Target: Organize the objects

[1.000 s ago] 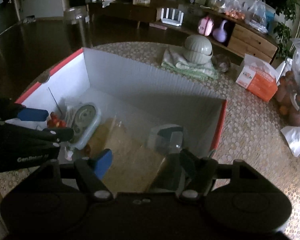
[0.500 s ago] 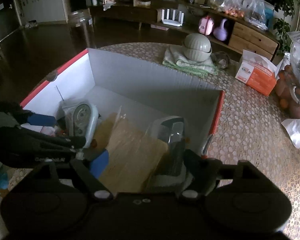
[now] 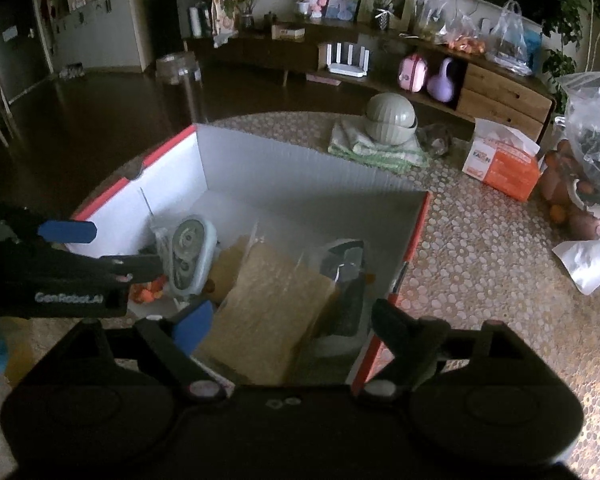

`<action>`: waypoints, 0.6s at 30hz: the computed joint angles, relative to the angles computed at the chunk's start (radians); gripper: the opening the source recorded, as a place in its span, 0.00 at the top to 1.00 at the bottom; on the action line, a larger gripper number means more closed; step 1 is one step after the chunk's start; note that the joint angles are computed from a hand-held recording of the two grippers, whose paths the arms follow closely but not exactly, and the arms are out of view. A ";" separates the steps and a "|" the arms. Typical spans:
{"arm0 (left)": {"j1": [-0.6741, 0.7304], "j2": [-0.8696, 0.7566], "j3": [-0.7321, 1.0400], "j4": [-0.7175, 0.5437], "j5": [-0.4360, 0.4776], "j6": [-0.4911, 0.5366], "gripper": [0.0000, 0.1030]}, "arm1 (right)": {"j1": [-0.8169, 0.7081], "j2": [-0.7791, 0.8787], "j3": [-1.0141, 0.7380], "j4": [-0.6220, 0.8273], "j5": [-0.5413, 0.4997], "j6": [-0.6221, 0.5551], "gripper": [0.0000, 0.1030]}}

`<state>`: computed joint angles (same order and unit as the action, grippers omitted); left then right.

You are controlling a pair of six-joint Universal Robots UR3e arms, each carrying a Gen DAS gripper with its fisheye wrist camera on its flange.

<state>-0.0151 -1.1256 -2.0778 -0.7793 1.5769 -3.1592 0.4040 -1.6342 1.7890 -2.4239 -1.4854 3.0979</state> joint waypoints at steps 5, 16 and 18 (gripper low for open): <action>-0.030 0.096 -0.028 0.016 0.036 -0.023 0.23 | -0.041 -0.087 0.068 -0.025 0.062 -0.010 0.13; -0.209 0.169 -0.012 -0.024 0.174 -0.101 0.13 | -0.226 -0.409 0.297 -0.053 0.310 -0.099 0.00; -0.239 0.178 -0.013 -0.019 0.194 -0.127 0.12 | -0.269 -0.473 0.316 -0.008 0.357 -0.123 0.00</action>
